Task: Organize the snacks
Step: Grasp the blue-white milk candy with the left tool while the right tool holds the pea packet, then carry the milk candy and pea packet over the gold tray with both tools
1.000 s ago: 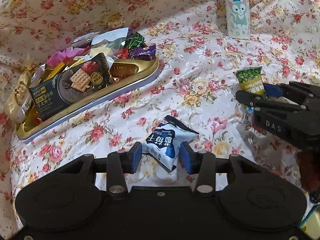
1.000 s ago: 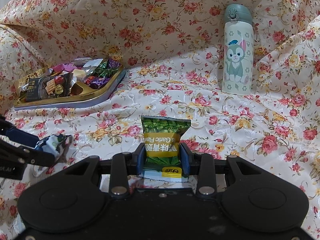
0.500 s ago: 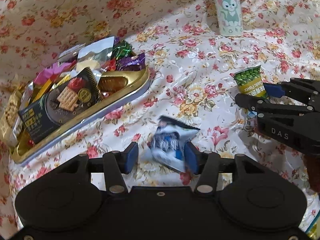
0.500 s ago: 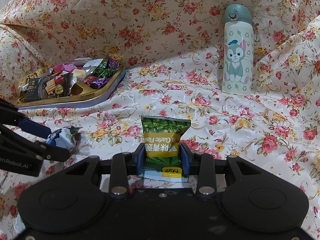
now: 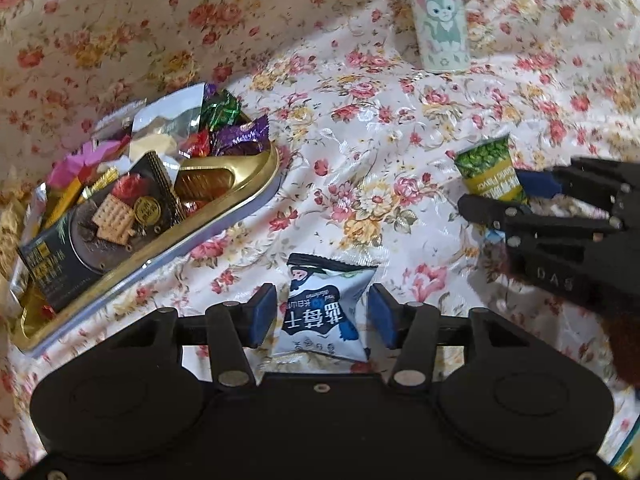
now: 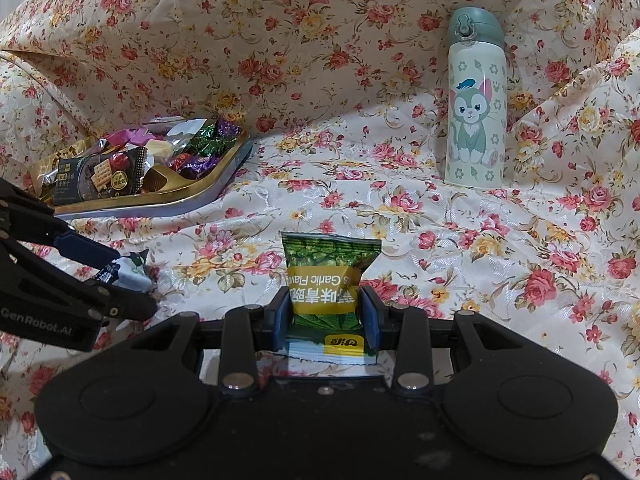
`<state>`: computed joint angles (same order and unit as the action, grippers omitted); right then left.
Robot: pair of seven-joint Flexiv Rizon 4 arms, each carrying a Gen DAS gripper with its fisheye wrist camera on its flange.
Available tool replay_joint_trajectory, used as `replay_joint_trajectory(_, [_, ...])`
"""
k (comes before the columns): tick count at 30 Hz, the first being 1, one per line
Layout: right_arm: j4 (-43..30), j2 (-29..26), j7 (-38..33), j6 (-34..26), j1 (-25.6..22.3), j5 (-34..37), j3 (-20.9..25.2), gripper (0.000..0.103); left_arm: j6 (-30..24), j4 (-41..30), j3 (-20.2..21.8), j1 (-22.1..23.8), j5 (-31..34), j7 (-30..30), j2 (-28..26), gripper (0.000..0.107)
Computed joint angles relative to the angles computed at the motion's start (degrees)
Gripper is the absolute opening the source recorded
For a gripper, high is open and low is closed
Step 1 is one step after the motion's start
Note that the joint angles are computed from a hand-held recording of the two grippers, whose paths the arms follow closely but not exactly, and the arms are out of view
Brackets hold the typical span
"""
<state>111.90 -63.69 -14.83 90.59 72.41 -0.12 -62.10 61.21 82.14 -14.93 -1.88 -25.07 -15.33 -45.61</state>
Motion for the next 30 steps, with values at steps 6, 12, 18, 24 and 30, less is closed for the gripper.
replay_joint_trajectory(6, [-0.2,0.1,-0.2,-0.5,0.0,-0.3,0.0,0.039,-1.4,-0.7,2.3,-1.4,0.4,-6.4,0.4,0.043])
replay_joint_trajectory(12, [-0.6,1.5,-1.0,-2.4,-0.4,-2.1,0.5,0.038,0.7,1.5,2.8,-1.0,0.9,-10.2,1.9,0.039])
replay_joint_trajectory(18, [-1.6,9.5,-1.8,-8.0,-3.4,-6.9,4.8,0.035,2.0,2.6,2.7,0.8,-0.3,-13.0,3.5,0.039])
replay_joint_trajectory(24, [-1.6,17.4,-0.7,-11.4,-6.1,-10.7,9.8,0.035,4.7,3.9,2.8,2.5,-1.3,-15.2,5.0,0.039])
replay_joint_trajectory(30, [0.7,22.6,1.3,-11.4,-5.3,-14.7,11.4,0.035,10.9,6.8,0.7,5.7,-3.3,-13.7,6.4,0.039])
